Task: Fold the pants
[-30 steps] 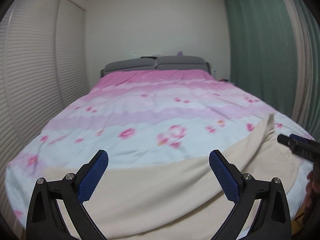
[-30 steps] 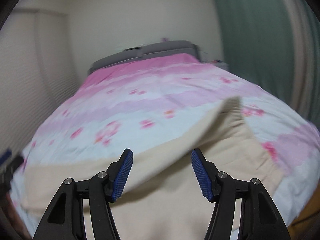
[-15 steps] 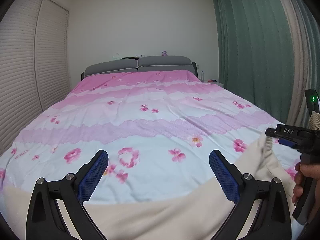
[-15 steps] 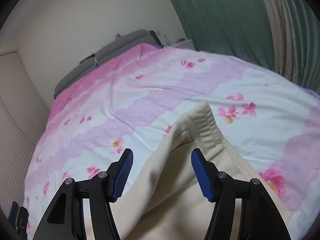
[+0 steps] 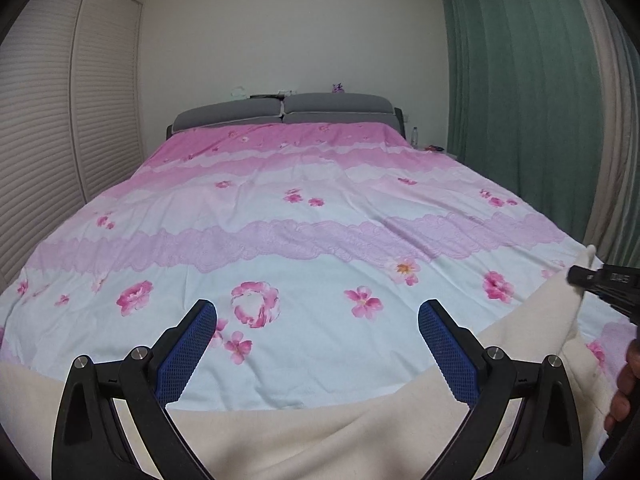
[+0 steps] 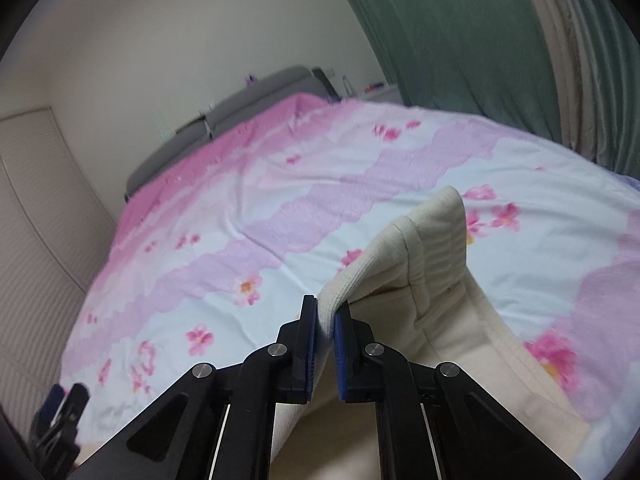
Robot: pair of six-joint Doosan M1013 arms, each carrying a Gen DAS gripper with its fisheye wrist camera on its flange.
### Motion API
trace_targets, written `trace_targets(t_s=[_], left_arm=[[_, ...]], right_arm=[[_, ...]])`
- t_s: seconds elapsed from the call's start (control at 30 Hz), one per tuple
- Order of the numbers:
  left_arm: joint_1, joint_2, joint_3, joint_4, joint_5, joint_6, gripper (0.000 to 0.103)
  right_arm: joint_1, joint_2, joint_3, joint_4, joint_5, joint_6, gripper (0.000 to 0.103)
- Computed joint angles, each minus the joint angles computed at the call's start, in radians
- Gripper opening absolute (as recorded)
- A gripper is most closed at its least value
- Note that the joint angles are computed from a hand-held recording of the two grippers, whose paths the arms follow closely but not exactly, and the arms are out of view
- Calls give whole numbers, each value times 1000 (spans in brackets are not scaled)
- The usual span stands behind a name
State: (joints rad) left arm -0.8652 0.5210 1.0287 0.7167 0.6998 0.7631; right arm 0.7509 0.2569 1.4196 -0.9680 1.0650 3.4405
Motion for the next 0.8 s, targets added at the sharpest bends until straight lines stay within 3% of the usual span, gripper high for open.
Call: trace_targets(t_s=[0.27,0.4,0.53,0.67,0.8], left_arm=[[-30,-110,131,-5,-78,55,103],[-54,-158,202,-47,-99,124,103],[-82,-188,269,-75,-112,195,103],[-98,-186,293,-98,-101,207,103],[-109,-180,303,-67,-100,171,103]], right_arm=[[183,-82,112,-104,162,199,9],[245,-123,229,-44,145,404,9],[253,-132,323,13,37,555,9],[244,-117,347,8,8,595,9],[241,-101,337,-7,42,571,9]])
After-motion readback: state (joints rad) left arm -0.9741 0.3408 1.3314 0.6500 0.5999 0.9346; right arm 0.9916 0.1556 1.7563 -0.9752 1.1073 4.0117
